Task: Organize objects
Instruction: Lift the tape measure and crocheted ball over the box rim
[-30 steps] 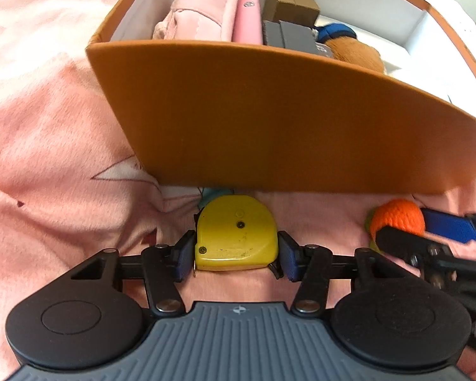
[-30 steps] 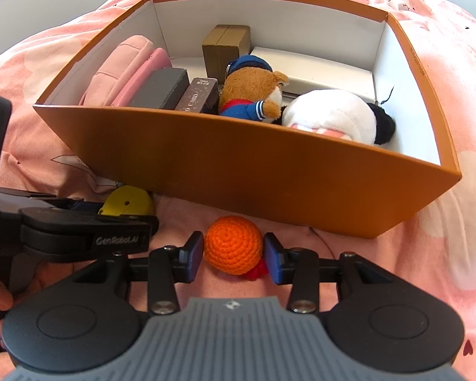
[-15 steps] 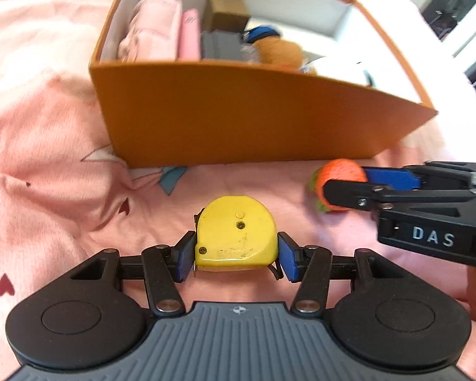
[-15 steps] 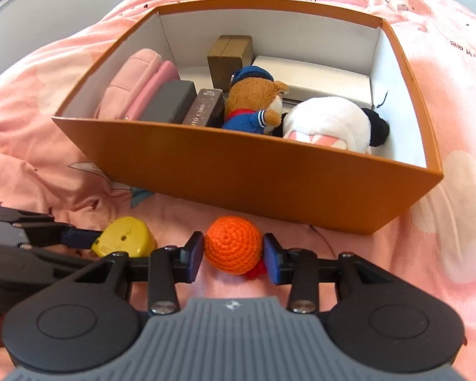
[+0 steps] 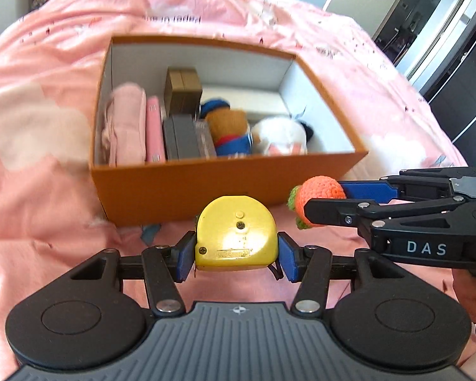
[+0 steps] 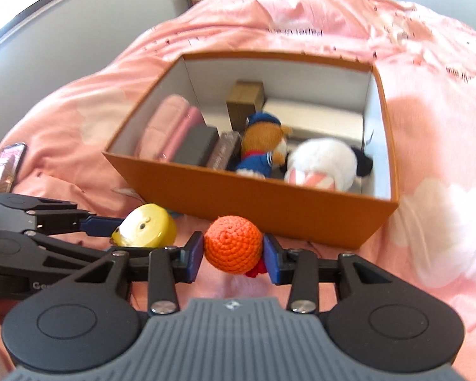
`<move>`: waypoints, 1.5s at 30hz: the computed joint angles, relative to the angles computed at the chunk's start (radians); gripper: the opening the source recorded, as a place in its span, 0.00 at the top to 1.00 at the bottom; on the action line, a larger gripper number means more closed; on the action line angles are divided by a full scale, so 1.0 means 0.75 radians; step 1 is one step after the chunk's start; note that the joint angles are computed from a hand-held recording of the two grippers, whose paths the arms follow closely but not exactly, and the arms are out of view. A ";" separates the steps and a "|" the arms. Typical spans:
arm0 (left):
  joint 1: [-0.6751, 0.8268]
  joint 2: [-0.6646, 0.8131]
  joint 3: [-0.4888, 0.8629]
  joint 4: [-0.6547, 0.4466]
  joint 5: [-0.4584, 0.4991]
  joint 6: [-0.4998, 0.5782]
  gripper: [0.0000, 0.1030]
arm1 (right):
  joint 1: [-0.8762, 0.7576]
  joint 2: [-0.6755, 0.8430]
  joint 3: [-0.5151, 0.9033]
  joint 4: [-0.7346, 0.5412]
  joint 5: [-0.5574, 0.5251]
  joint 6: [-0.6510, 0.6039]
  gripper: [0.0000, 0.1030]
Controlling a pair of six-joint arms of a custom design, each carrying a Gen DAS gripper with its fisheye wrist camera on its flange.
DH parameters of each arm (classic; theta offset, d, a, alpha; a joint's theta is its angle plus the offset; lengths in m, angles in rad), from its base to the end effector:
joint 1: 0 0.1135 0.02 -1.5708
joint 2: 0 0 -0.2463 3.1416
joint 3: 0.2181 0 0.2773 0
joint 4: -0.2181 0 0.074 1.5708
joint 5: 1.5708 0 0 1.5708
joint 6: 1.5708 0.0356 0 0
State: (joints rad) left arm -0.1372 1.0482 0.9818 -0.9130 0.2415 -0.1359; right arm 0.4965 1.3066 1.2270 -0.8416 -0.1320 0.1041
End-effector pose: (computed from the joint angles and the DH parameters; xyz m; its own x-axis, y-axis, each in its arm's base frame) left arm 0.2284 -0.0401 0.2787 -0.8507 -0.0153 -0.5255 0.1510 0.9503 -0.2722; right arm 0.2584 0.1453 0.3025 -0.7527 -0.2906 -0.5907 -0.4665 0.8686 0.1671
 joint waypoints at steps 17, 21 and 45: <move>0.149 0.242 0.336 0.101 0.019 0.055 0.40 | -0.044 0.235 0.344 0.116 -0.096 -0.017 0.59; 0.188 0.400 0.454 0.141 0.001 0.116 0.40 | -0.073 0.376 0.481 0.139 -0.120 0.003 0.59; 0.097 1.427 1.416 -0.243 -0.319 0.625 0.40 | -0.191 0.860 0.889 0.111 -0.220 0.137 0.59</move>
